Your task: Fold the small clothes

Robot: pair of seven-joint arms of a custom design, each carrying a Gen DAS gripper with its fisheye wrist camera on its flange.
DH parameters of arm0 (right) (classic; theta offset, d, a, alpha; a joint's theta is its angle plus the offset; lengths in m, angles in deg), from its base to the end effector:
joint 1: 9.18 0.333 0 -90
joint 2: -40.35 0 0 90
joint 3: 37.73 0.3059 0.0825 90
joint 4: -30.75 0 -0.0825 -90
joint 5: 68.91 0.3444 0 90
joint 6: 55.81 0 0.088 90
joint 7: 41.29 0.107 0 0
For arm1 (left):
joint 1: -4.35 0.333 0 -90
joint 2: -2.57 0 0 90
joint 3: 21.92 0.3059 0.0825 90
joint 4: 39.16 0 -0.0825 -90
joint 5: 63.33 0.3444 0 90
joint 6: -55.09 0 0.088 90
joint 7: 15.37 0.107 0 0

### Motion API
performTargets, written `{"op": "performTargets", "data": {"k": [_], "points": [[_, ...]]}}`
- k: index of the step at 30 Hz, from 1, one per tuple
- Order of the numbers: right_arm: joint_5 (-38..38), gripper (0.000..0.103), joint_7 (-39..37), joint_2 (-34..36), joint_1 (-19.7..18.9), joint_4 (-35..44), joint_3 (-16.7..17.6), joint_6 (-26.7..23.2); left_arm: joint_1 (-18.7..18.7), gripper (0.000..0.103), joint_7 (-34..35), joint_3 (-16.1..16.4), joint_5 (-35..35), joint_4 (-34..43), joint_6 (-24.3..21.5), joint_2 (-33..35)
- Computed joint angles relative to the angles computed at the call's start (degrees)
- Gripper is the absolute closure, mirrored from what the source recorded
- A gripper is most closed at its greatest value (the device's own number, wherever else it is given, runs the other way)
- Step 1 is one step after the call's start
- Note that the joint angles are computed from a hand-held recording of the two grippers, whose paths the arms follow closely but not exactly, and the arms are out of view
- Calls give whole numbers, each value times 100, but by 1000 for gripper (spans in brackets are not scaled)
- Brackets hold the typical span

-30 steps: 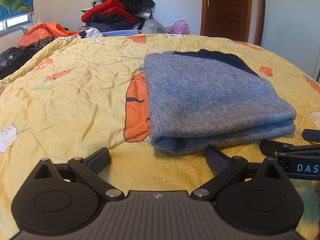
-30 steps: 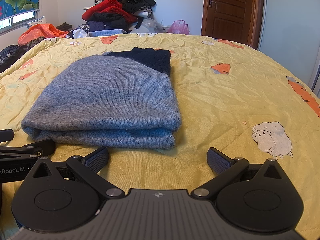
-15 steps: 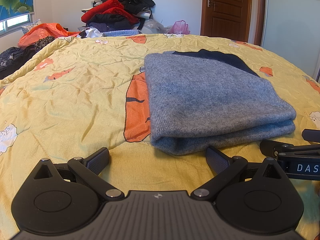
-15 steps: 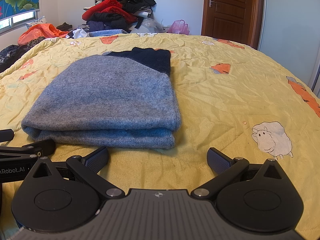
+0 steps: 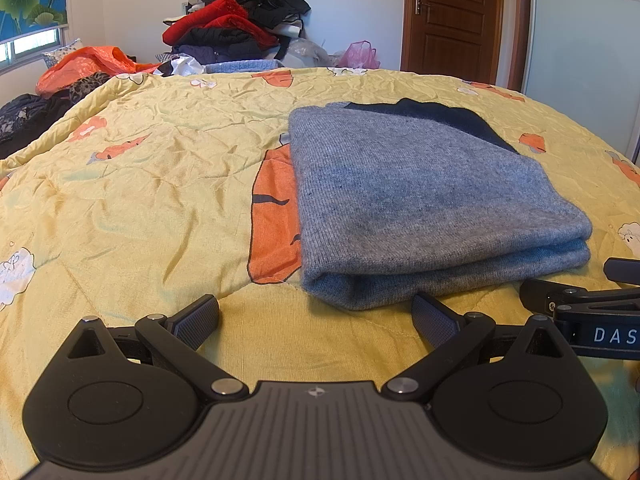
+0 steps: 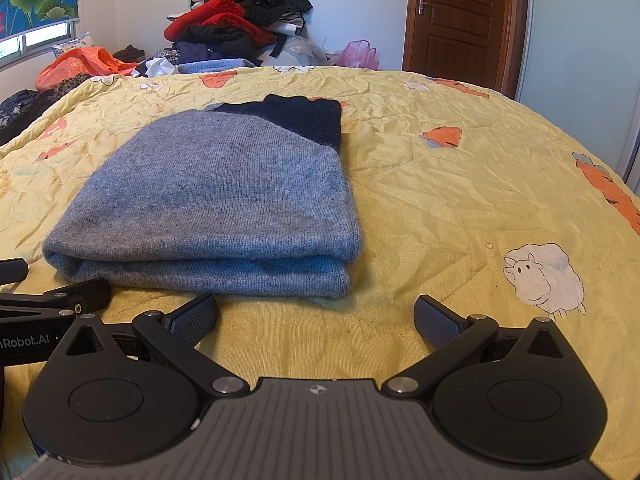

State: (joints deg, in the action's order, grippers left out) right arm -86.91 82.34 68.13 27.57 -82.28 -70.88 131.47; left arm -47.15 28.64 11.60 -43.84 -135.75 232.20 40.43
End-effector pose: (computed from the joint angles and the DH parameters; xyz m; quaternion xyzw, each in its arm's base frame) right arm 0.6204 0.1159 0.3717 -0.6323 0.6443 -0.3148 0.2933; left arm 0.6133 -0.3168 0.3663 -0.6047 0.6692 -0.3198 0.2903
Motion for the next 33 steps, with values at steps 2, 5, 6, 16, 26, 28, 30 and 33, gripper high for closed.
{"op": "performTargets", "data": {"k": [2,5,6,16,26,28,30,33], "points": [[4,0,-7,0,-7,4,7,-2,13,0,3,-15,5,5,-5,-3],[11,0,-14,-2,-10,3,12,-3,27,0,-1,-33,17,10,-8,-6],[13,0,-11,-1,1,-5,2,4,44,0,6,-54,20,-6,9,-20],[36,0,-27,-1,17,-8,-10,4,73,0,86,-111,-34,-50,-3,-72],[50,0,-39,-11,34,-28,-22,10,630,0,203,-974,207,-44,-867,-551],[53,0,-45,-18,36,-38,-23,14,888,0,284,-1317,170,-123,-980,-716],[52,0,-59,-54,17,-61,6,-2,1063,0,184,-1543,159,-308,-971,-908],[-34,0,-106,-222,-36,-156,112,-138,1339,0,-125,-1845,73,-614,-834,-1177]]}}
